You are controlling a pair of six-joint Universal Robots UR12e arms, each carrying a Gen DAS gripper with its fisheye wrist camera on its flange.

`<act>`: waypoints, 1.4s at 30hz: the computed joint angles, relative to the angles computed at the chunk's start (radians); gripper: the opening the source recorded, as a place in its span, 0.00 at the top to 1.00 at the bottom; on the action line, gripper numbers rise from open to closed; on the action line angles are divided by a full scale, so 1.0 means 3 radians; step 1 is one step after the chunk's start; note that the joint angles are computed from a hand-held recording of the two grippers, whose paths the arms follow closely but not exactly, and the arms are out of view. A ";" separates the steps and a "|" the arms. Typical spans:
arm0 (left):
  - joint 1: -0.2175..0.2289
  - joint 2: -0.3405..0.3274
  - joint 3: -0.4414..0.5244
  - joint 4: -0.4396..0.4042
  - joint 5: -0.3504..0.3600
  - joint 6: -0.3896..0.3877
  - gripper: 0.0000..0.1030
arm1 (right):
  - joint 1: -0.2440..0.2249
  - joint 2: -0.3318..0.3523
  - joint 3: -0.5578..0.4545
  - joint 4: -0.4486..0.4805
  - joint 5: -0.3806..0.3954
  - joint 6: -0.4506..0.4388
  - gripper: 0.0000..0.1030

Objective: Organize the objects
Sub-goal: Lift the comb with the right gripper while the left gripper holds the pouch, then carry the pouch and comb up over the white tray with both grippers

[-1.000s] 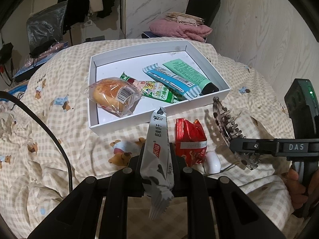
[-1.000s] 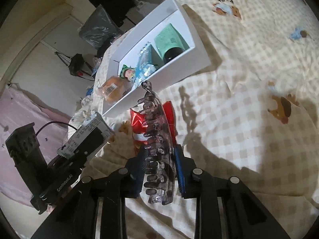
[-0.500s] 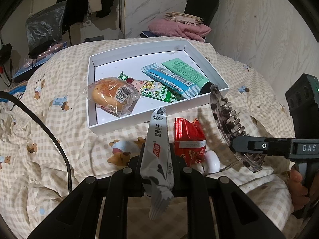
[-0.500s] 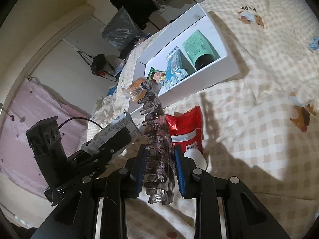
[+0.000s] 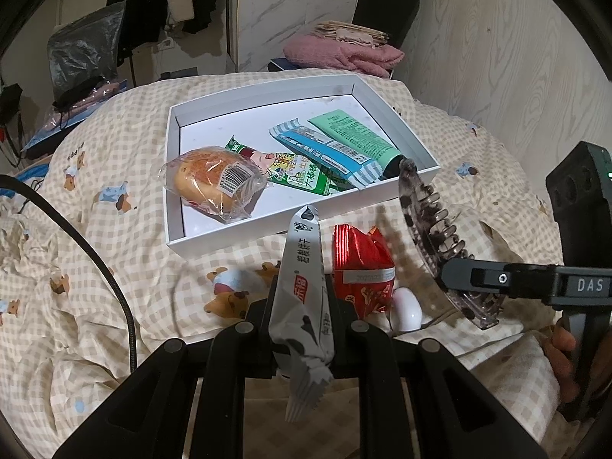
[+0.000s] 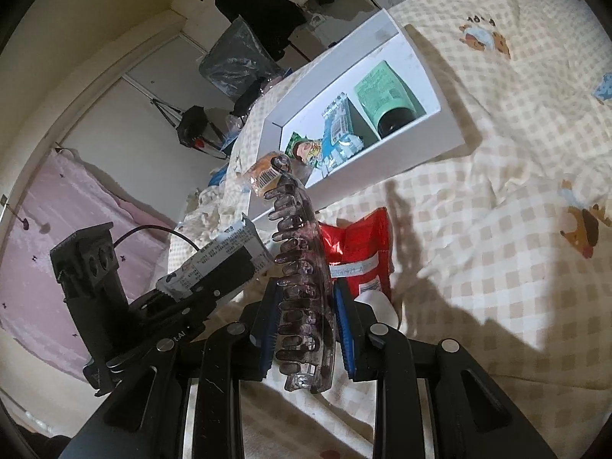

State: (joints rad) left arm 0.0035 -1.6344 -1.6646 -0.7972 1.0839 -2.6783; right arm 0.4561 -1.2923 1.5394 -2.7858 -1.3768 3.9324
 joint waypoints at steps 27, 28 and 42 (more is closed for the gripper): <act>0.0156 0.0066 0.0052 0.0158 -0.0347 -0.0251 0.82 | 0.0051 -0.0029 -0.0156 0.0162 -0.0233 -0.0249 0.72; 0.0174 0.0070 0.0061 0.0165 -0.0384 -0.0285 0.82 | 0.0051 -0.0029 -0.0159 0.0145 -0.0233 -0.0245 0.72; 0.0413 0.0087 0.0293 0.0042 -0.0870 -0.0750 0.82 | 0.0055 -0.0077 -0.0255 0.0073 -0.0314 -0.0313 0.72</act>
State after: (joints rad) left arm 0.1275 -1.6082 -1.5768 -0.7848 0.8230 -2.9032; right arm 0.4725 -1.3154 1.4629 -2.7639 -1.4710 3.8386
